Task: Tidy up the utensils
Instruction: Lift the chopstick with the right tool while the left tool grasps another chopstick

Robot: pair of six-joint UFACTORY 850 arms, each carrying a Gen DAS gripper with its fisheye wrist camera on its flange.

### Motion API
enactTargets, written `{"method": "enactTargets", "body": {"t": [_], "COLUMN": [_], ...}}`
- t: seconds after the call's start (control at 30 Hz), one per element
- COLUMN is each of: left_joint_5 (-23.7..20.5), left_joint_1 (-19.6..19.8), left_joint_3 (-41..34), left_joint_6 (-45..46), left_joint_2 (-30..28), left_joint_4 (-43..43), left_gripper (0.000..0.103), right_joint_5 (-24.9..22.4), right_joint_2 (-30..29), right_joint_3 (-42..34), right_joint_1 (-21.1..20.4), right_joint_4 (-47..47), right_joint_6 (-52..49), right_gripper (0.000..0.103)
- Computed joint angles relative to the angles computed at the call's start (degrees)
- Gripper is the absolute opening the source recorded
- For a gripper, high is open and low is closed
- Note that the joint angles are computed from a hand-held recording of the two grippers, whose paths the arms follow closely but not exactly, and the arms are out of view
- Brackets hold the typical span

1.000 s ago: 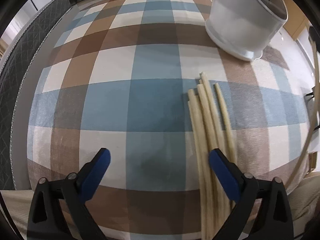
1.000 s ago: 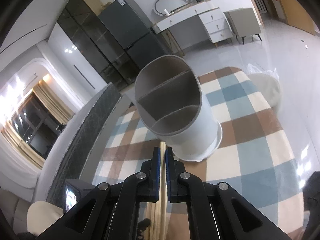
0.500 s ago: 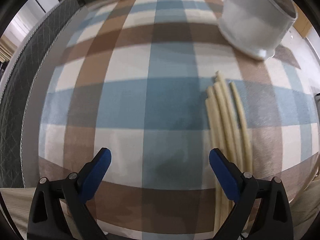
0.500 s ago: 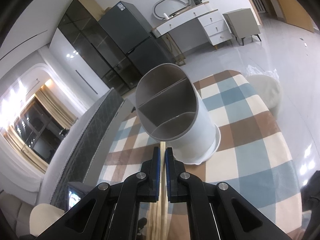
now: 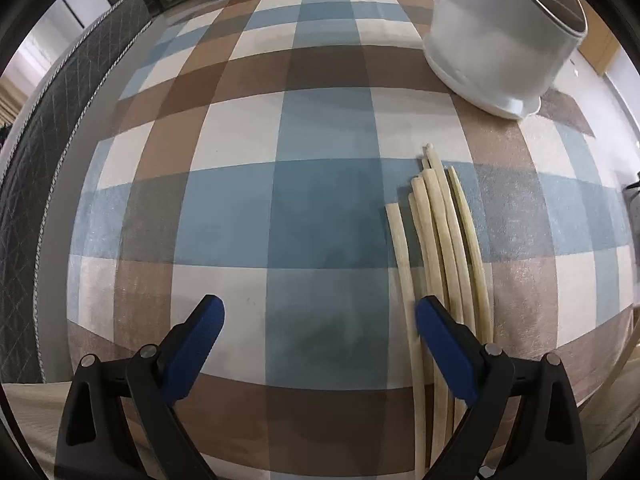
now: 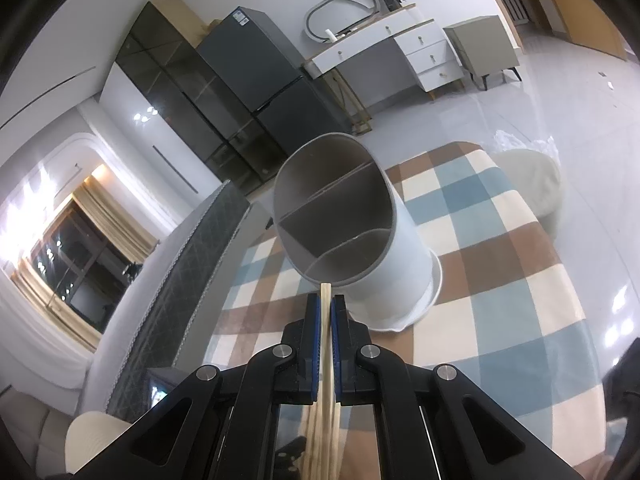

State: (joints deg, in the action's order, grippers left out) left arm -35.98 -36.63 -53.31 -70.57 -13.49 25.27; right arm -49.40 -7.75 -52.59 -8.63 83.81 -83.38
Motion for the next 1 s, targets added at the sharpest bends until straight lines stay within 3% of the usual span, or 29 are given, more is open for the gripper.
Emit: {"method": "enactTargets", "body": {"t": [0.2,0.27,0.33,0.47,0.53,0.57,0.77,0.87,1.0], "left_joint_5": [-0.2,0.9,3.2,3.8,4.3,4.6,9.2,12.2,13.9], "left_joint_1": [1.8,2.5,4.1,5.1,5.4,5.6,8.7,9.8,7.1], "left_joint_3": [-1.9,-1.8,-2.9,-5.1,-5.9,-6.5,-4.8,-2.4,0.1], "left_joint_6": [2.6,3.5,6.8,9.2,10.1,10.9,14.4,11.8,-2.3], "left_joint_2": [-1.0,-0.9,-1.4,-2.3,-2.7,-3.1,-0.4,4.2,9.4], "left_joint_4": [-2.2,-2.7,-5.5,-5.1,-5.1,-5.6,-10.7,-7.8,5.3], "left_gripper": [0.094,0.087,0.065,0.036,0.01,0.005,0.002,0.002,0.002], "right_joint_5": [-0.6,-0.6,-0.6,0.0,0.0,0.0,1.3,1.4,0.9], "right_joint_2": [-0.1,0.2,0.5,1.1,1.2,1.3,2.5,3.9,6.3], "right_joint_3": [-0.2,0.0,0.1,0.6,0.9,1.1,2.6,3.8,5.6], "right_joint_1": [0.0,0.2,0.3,0.4,0.4,0.3,1.0,1.3,1.5], "right_joint_4": [-0.3,-0.2,0.0,0.9,1.7,2.3,5.9,8.9,12.3], "right_joint_6": [1.0,0.5,-0.2,-2.2,-3.3,-4.0,-9.8,-14.4,-19.7], "right_gripper": [0.004,0.004,0.004,0.004,0.004,0.004,0.004,0.004,0.004]}}
